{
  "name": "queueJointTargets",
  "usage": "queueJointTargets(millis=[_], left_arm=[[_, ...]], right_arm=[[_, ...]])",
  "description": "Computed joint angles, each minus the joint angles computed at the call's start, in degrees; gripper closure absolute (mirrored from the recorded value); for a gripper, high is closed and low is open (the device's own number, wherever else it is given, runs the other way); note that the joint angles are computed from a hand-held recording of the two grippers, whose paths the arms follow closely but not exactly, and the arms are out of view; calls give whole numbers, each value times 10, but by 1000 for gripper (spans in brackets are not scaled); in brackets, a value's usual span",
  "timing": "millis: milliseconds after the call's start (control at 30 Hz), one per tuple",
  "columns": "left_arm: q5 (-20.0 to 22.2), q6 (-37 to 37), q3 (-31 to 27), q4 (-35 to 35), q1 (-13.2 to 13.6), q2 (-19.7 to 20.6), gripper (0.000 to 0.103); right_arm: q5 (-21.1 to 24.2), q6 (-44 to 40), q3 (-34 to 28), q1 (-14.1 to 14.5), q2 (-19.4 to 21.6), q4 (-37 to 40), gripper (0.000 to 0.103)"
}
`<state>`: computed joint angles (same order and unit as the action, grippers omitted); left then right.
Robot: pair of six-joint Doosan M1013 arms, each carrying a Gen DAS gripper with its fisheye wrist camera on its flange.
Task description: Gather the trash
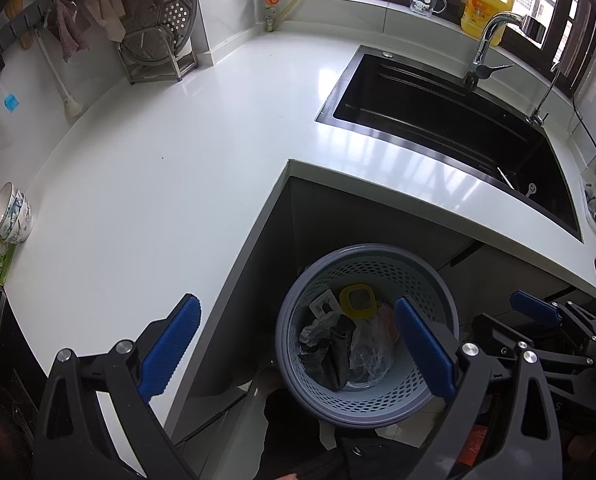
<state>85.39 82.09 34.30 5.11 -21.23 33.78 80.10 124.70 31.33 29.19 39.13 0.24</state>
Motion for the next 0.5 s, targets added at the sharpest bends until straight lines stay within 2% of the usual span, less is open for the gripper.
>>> queueJointTargets(millis=[500], left_arm=[[-7,3,6,4,-1,-5,7]], right_arm=[[-5,5,1,2,-1,-4,35]])
